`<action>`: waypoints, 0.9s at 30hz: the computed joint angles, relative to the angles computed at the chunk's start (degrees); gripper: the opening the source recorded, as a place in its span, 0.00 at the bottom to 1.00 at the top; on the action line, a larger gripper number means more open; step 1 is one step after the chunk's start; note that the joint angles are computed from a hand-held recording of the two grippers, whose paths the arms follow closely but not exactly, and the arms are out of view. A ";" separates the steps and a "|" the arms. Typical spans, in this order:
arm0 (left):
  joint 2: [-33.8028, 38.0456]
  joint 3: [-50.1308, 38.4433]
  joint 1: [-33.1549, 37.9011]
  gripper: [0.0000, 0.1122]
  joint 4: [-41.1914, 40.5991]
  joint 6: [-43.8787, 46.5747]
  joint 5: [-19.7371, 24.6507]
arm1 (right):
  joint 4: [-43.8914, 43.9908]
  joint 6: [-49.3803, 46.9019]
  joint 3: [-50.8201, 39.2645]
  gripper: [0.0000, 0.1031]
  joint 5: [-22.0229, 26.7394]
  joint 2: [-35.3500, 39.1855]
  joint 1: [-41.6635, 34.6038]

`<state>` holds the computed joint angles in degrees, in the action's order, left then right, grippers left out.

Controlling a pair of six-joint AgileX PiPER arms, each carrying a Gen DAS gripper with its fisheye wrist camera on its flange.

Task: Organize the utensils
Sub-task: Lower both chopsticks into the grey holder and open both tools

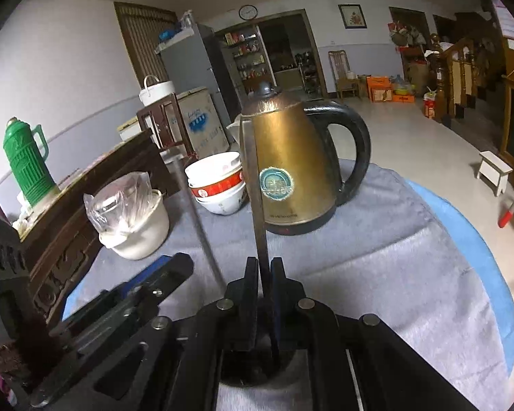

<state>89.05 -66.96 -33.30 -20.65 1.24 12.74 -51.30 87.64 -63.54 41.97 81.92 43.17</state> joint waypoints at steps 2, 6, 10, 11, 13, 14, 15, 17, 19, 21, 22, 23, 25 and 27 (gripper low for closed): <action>-2.84 1.76 0.72 0.44 -0.86 0.74 0.32 | -0.66 0.73 -0.44 0.12 3.92 -1.75 2.09; -10.88 6.26 4.68 0.59 -3.87 2.58 2.36 | -3.31 2.89 -1.31 0.33 12.47 -6.05 7.85; -17.77 9.44 8.57 0.67 0.38 -1.25 6.84 | -8.75 8.70 -1.24 0.70 21.86 -8.94 17.11; -19.10 10.23 9.70 0.68 -0.37 -0.22 8.12 | -8.94 9.32 -1.27 0.70 23.42 -9.29 19.18; -22.29 12.58 11.28 0.69 3.49 -2.94 10.71 | -8.00 11.00 -0.91 0.70 25.08 -9.59 22.90; -23.08 13.52 11.75 0.70 4.98 -3.78 11.57 | -7.55 11.63 -0.60 0.70 25.25 -9.47 24.05; -24.03 14.55 12.05 0.70 6.97 -4.96 12.80 | -6.72 12.38 -0.05 0.70 25.49 -9.12 25.65; -25.37 16.62 11.71 0.70 13.51 -9.46 15.35 | -4.56 13.70 1.29 0.70 25.04 -8.10 27.83; -26.71 19.55 11.40 0.70 18.86 -13.59 17.10 | -2.16 16.31 3.62 0.70 23.18 -6.94 29.43; -27.97 22.86 12.01 0.70 20.25 -14.53 17.93 | 0.03 18.80 6.13 0.70 21.03 -4.91 30.64; -28.18 23.58 12.75 0.70 19.80 -13.83 18.59 | 0.97 19.92 7.14 0.70 20.27 -4.10 30.99; -28.30 24.58 13.38 0.70 19.51 -13.30 19.23 | 2.08 21.46 8.51 0.70 18.97 -3.24 31.20; -28.71 26.45 14.12 0.70 19.99 -13.17 20.08 | 3.97 23.87 10.40 0.70 16.37 -1.53 31.52; -29.45 28.20 14.74 0.70 20.54 -13.30 20.34 | 5.27 26.04 12.20 0.70 13.96 -0.58 31.73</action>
